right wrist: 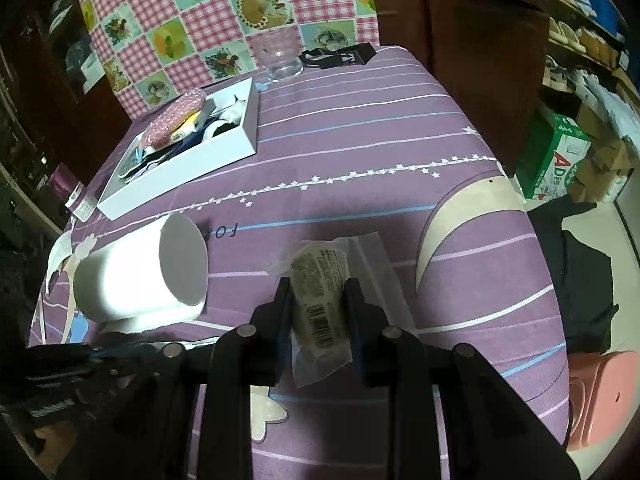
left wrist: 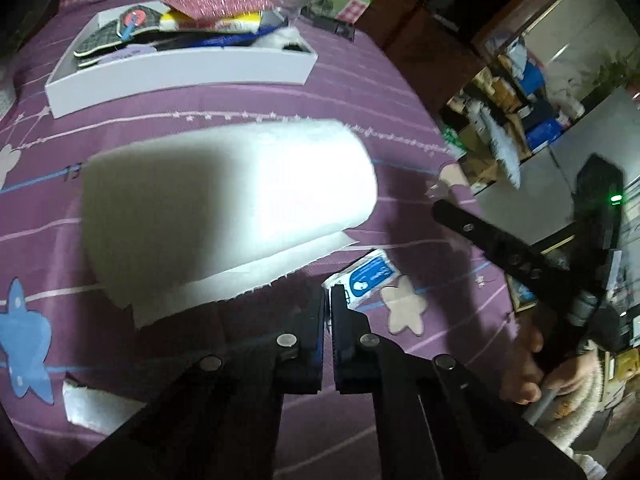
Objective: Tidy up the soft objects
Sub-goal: 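Lift the plastic packet with the right tool and carry it toward the tray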
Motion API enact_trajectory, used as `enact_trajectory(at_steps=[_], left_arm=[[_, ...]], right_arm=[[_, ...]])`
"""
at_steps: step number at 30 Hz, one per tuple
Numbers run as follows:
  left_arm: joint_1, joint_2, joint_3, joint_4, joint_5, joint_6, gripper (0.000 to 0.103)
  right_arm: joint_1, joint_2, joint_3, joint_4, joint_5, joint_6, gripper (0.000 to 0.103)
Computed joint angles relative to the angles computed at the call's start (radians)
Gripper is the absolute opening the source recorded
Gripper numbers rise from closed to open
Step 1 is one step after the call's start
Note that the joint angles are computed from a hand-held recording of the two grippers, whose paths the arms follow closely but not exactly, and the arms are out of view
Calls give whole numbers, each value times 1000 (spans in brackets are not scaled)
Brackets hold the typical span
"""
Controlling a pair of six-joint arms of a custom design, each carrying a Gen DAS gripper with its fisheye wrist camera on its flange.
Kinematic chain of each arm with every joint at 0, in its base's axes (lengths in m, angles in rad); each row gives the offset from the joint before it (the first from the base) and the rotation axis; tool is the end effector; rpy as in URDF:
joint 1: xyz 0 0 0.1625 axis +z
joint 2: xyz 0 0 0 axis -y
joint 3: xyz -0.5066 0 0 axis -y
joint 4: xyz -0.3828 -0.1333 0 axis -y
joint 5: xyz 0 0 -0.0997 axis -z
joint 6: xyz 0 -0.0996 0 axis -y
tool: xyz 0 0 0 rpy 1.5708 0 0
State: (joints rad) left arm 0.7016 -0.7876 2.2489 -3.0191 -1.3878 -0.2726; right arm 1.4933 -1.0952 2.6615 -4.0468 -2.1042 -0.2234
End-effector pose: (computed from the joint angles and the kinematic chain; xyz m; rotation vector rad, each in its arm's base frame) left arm -0.2824 -0.4369 0.0418 0.8768 2.8457 -0.1314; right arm 0.0543 -0.3679 0.2561 -0.1390 -2.3193 1.0193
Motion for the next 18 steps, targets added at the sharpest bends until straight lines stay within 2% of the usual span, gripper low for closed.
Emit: enact_trajectory(at_steps=[4, 9, 13, 18], left_arm=[[-7, -40, 27, -25, 2, -8, 1], [-30, -90, 67, -87, 28, 27, 0], [-41, -133, 73, -74, 47, 44, 0], [-56, -158, 55, -81, 52, 76, 0]], right_arm=[[12, 0, 6, -1, 23, -21, 27], [4, -36, 33, 18, 156, -42, 27], [62, -60, 32, 22, 138, -49, 27], [130, -168, 1, 182, 114, -24, 27]])
